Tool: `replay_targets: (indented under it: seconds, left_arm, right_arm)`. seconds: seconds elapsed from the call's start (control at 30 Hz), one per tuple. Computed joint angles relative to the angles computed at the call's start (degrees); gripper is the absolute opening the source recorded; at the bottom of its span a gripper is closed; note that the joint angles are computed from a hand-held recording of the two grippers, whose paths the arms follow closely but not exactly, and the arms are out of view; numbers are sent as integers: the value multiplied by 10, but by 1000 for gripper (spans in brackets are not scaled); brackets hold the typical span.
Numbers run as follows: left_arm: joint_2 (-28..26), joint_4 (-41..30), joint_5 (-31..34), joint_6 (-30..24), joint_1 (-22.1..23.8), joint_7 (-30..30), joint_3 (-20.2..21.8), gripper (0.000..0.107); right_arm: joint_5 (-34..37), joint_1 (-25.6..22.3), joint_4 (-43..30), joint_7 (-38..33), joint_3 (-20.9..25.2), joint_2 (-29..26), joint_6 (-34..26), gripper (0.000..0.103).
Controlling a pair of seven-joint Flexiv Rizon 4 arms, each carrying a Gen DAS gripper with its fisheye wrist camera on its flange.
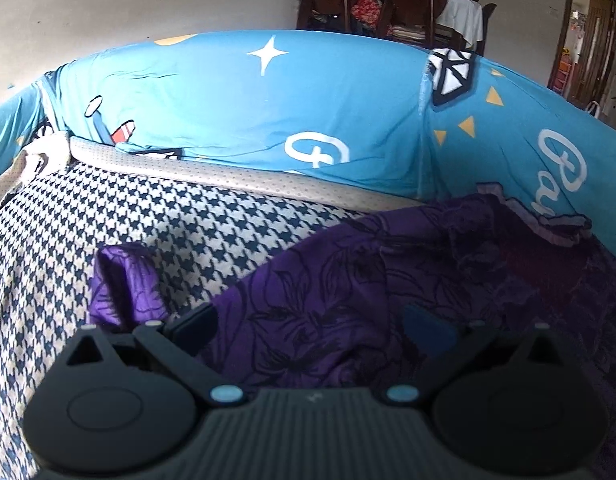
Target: Fold clothes
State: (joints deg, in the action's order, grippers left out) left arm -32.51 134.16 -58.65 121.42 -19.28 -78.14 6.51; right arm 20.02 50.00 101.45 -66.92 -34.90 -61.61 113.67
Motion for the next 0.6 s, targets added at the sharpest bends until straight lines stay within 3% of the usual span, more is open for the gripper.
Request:
replay_targets:
  seconds: [0.13,0.33,0.6]
  left_arm:
    - [16,17,8,-8,24,-17,7,103]
    - [50,61,78,1,81,-74,17,103]
    - [67,106,148,-2,148,-114,30,103]
  right_arm:
    - [-1,1,24,9,35,44,5,22]
    - [-21,-18,63,9,109,113,16,22]
    - [20,42,138,-30,124,174,50,27]
